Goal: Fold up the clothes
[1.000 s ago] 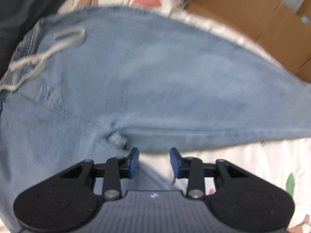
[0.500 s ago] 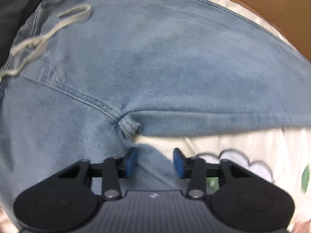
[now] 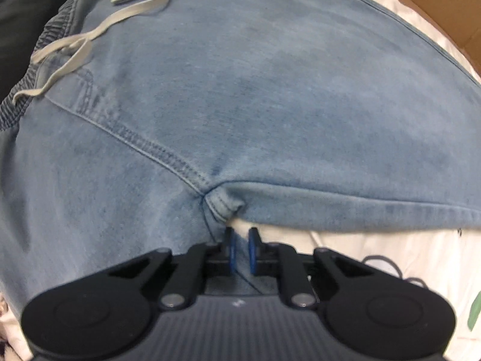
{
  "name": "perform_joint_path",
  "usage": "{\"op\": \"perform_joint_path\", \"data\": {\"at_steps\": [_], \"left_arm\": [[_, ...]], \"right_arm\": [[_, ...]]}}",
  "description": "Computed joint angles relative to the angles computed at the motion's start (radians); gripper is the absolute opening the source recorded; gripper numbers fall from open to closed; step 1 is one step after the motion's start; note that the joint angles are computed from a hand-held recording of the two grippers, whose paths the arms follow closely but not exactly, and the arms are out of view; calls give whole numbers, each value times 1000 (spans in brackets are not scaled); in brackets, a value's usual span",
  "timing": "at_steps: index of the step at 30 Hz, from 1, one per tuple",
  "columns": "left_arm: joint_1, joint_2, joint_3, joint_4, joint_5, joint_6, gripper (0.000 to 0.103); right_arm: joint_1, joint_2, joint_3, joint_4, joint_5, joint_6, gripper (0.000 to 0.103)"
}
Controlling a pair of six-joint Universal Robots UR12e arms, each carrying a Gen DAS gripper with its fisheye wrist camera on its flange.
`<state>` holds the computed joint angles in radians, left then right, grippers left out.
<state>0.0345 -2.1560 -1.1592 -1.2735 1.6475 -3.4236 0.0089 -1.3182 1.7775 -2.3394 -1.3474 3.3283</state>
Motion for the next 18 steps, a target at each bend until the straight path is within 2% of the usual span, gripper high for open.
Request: {"op": "perform_joint_path", "data": {"at_steps": [3,5,8,15,18], "left_arm": [[-1,-2,5,-10,3,-12,12],[-1,-2,7,-11,3,-2,4],[5,9,-6,13,-14,-15,1],[25,54,-69,151,-100,-82,1],[19,54,-83,179,-101,-58,1]], "right_arm": [[0,1,-2,2,0,-1,7],[3,-1,1,0,-2,5,7],[2,0,0,0,-2,5,7],[4,3,-8,14,-10,-12,5],[3,5,-12,23,-8,-12,5]]}}
